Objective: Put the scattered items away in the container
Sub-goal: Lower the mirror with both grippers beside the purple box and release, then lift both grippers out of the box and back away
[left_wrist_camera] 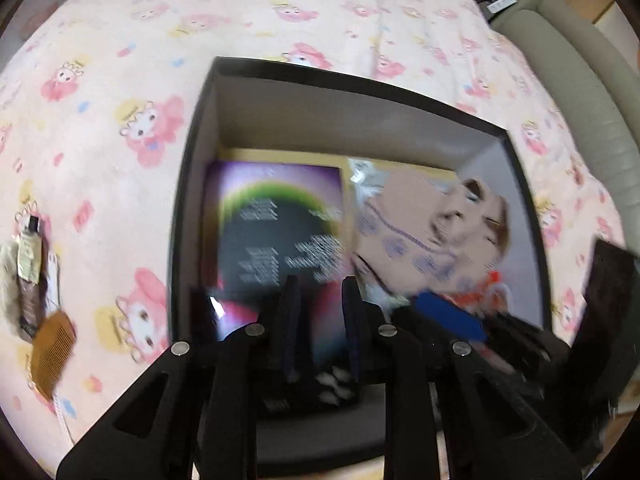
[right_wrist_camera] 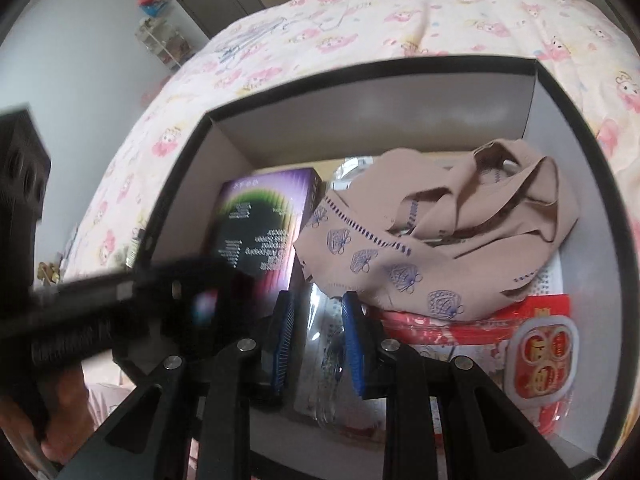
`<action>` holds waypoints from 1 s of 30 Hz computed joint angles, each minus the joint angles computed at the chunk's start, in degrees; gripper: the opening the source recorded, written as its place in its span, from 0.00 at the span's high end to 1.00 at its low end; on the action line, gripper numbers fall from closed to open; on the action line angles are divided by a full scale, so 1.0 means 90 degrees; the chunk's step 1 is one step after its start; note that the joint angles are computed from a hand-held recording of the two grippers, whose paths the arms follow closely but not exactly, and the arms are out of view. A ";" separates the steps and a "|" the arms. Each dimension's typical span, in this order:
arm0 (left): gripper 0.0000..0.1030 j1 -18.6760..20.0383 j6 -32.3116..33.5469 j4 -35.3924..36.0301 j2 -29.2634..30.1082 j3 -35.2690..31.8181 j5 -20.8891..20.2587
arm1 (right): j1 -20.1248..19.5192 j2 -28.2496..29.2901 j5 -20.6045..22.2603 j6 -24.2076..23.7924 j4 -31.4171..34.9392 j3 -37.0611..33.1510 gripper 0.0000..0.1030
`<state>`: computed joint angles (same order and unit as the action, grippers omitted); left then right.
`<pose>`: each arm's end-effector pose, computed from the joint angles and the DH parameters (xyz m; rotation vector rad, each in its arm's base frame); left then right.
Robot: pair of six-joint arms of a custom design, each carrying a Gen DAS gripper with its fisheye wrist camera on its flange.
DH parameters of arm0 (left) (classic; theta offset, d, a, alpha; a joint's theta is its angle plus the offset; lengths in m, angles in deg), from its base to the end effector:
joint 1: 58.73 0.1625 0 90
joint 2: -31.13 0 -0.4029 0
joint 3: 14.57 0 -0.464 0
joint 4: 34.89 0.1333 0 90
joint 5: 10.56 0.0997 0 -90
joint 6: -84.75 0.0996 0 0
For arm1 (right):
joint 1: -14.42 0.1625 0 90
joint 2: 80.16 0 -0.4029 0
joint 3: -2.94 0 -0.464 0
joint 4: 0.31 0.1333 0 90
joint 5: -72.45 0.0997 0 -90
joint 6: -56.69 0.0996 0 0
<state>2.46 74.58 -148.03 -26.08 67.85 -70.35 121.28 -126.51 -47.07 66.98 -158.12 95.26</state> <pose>-0.1933 -0.7320 0.2139 0.4380 2.5895 -0.1918 0.2910 -0.6698 0.0771 0.0174 -2.6573 0.6618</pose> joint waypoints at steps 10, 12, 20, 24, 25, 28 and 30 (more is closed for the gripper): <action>0.81 -0.0043 -0.0575 0.1115 0.0443 -0.0441 0.0479 | 0.0074 -0.0004 -0.0376 0.0014 0.0109 0.0044 0.78; 0.81 -0.0062 -0.0556 0.1071 0.0313 -0.0270 0.0426 | 0.0056 -0.0048 -0.0324 0.0070 0.0133 0.0078 0.78; 0.69 -0.0078 -0.0150 0.0201 0.0010 0.0275 0.0169 | 0.0026 -0.0144 -0.0375 0.0176 0.0159 0.0154 0.78; 0.58 -0.0255 0.0306 -0.0463 -0.0251 0.0755 0.0321 | 0.0151 -0.0107 -0.0889 0.0137 0.0142 0.0109 0.74; 0.56 -0.0316 0.0411 -0.0737 -0.0362 0.0918 0.0387 | 0.0186 -0.0122 -0.0989 0.0129 0.0102 0.0137 0.73; 0.41 -0.0548 0.0717 -0.1588 -0.0715 0.1394 0.0724 | 0.0322 -0.0190 -0.1346 0.0114 -0.0055 0.0212 0.65; 0.26 -0.0671 0.1047 -0.2204 -0.0972 0.1673 0.0946 | 0.0483 -0.0217 -0.1792 0.0013 -0.0299 0.0259 0.56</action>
<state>-3.58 84.01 -167.86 -34.83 82.90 -61.84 125.63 -128.47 -63.20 67.09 -160.81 97.59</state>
